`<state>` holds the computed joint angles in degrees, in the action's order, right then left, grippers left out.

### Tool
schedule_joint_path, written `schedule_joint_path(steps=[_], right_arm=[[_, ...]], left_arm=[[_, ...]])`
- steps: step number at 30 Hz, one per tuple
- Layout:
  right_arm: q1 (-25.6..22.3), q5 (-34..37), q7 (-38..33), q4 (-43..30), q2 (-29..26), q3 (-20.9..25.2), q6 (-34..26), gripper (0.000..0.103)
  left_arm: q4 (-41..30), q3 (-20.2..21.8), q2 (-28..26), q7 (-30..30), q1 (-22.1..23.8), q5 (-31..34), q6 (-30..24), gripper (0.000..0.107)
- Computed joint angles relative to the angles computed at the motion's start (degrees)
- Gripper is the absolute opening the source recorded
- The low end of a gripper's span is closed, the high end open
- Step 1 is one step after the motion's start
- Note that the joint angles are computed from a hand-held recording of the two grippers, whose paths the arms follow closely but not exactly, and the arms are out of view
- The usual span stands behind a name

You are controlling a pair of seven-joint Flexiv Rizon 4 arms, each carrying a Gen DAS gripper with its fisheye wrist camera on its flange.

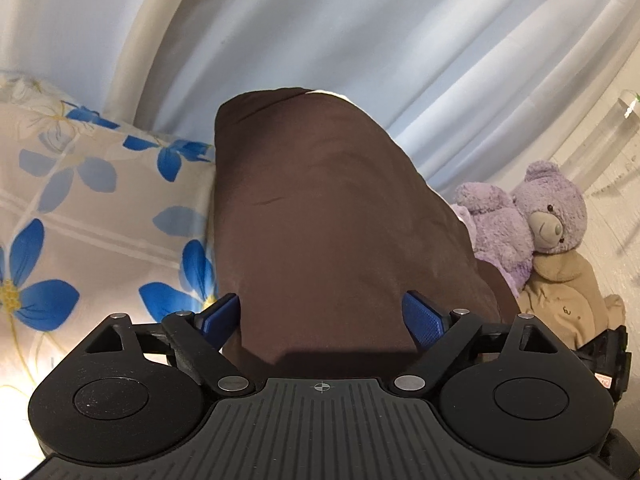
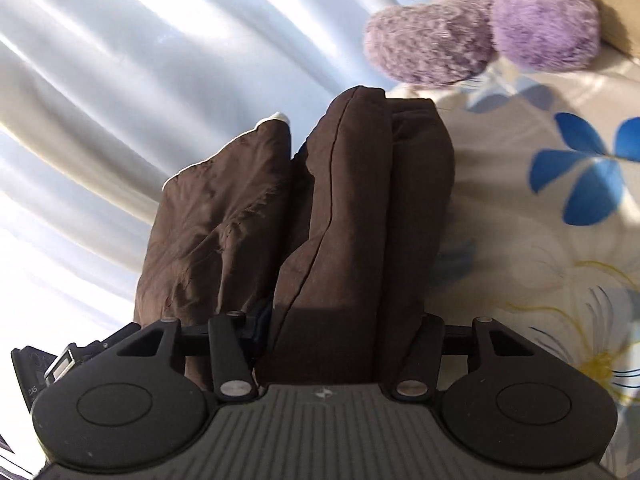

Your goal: Fold large clothes

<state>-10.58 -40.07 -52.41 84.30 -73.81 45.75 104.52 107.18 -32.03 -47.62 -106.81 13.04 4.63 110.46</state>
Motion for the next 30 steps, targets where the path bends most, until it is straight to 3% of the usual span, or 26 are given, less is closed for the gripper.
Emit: schedule_joint_path(steps=[6,11,14,16,18,22,24,25,26,28,30], right_arm=[[1.2,-2.9,-4.3,-4.9,-3.8,8.0,-6.4,0.048],[4.7,-3.3,-11.9,-12.5,-10.0,18.1,-15.8,0.048],[8.0,-2.1,-14.8,-16.6,-11.3,19.7,-18.7,0.049],[10.3,-0.6,-13.6,-17.6,-9.1,15.8,-18.3,0.056],[11.3,1.4,-11.3,-16.9,-5.8,10.9,-17.8,0.064],[16.9,21.5,-16.1,-10.3,7.4,-6.7,-9.7,0.065],[23.7,37.1,-25.5,-7.6,14.0,-16.0,-4.6,0.065],[27.1,41.0,-26.8,-5.6,16.5,-20.7,-0.7,0.065],[30.7,41.1,-25.2,-4.2,17.7,-25.3,3.6,0.065],[34.5,31.1,-13.1,-1.6,18.0,-32.9,12.3,0.062],[37.5,23.6,-2.8,-3.4,16.6,-37.9,15.2,0.051]], left_arm=[[4.3,5.8,5.0,-3.2,-0.9,-2.3,2.8,0.089],[7.7,14.8,9.3,-6.1,-5.3,-6.0,5.2,0.089],[8.6,19.7,10.1,-7.1,-8.8,-9.4,5.6,0.089],[9.6,18.2,10.2,-8.8,-6.8,-8.3,6.5,0.089],[10.8,20.7,11.5,-8.6,-9.1,-9.1,6.8,0.09],[12.7,33.6,13.3,-2.6,-22.7,-19.0,8.9,0.094],[11.7,38.0,12.1,1.8,-28.4,-25.5,10.4,0.096],[10.6,39.9,11.4,4.4,-31.1,-29.2,10.1,0.096],[9.4,41.5,10.3,6.4,-33.7,-33.3,10.2,0.097],[6.8,42.0,7.8,8.2,-35.6,-38.1,11.6,0.097],[4.6,40.2,6.6,9.5,-35.0,-40.2,10.8,0.097]])
